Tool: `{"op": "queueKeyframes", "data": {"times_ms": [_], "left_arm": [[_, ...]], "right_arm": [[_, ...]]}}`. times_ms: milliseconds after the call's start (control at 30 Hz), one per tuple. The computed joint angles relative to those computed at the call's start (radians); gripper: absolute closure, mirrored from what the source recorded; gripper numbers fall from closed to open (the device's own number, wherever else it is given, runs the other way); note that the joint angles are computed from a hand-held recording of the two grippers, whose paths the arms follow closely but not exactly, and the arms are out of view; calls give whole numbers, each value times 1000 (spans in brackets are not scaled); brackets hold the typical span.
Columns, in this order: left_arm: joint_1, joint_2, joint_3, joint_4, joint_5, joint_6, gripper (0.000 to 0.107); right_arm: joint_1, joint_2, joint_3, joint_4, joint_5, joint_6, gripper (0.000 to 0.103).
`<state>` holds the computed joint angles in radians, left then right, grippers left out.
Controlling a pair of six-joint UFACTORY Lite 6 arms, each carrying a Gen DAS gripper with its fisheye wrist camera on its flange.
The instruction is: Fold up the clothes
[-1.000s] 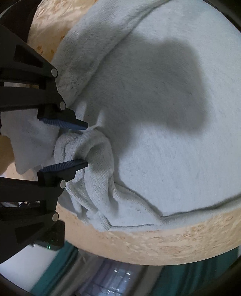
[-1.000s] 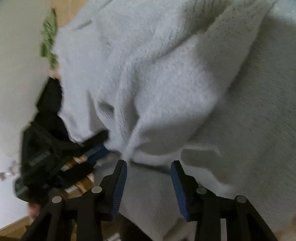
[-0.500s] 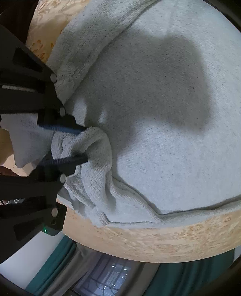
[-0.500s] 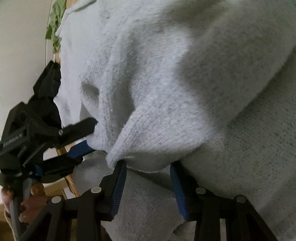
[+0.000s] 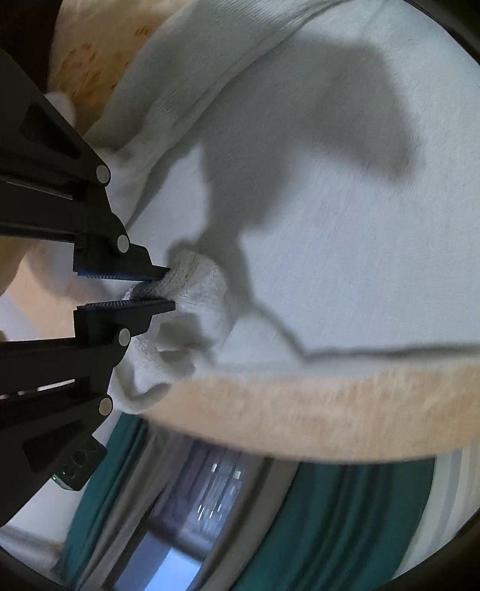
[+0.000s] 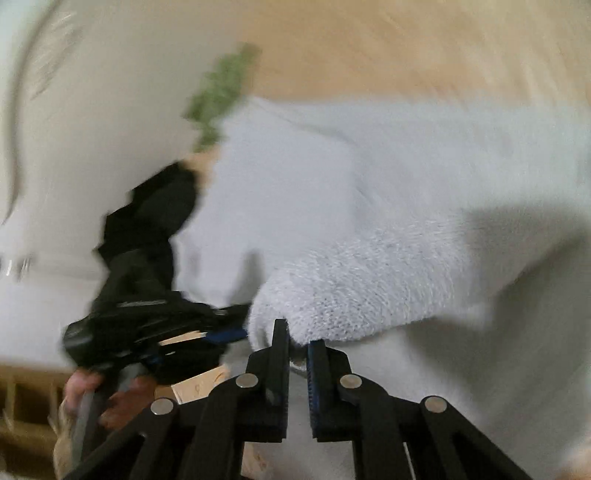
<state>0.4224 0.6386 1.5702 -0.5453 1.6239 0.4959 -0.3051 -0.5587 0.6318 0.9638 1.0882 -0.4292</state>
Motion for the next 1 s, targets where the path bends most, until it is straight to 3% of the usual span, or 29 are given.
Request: {"op": "queueKeyframes", "data": {"times_ms": [133,200,267,333,400,433,467,500,567,600,633,667,833,900,967,1000], "left_arm": [[127,3,-47,22,87,56,98],[177,-123,-216,81,56,78,103],[199,-139,-257,122,-49,63,107],[202,-128,-241,106,-29,62,107],[205,-118,-220,88,1,60,107],[191,-128,-218,83,18,65,107],[177,-141,-221,78,32,73,107],[138,-153,-230,60,26,63,107],[67,-214,-272,51,-5,55,96],[28,-254,-309,44,-22,62,82],[-12,-287,-333,37,-30,65,67],[-62,-332,-359,45,-43,82,63],[-278,-512,-460,83,-89,196,59],[-307,-570,-502,100,-110,241,58],[-324,-615,-539,101,-120,279,58],[-293,-615,-536,94,-95,304,59]], "right_arm": [[19,-9,95,-121,114,-54,97],[17,-26,27,-172,123,-53,97],[-28,-47,-66,-218,116,-67,97],[-78,-32,-136,-244,97,-87,96],[-126,-7,-174,-251,113,-97,84],[-125,3,-172,-259,119,-85,64],[-133,8,-170,-255,131,-83,50],[-174,8,-171,-245,154,-107,50],[-225,51,-149,-214,179,-123,50],[-271,77,-135,-207,192,-140,49],[-320,97,-122,-202,204,-162,49],[-347,115,-107,-208,197,-167,49],[-320,223,-85,-242,88,-132,49],[-280,270,-105,-225,36,-105,59],[-269,290,-141,-168,-9,-93,95],[-280,293,-152,-136,-14,-99,95]]}}
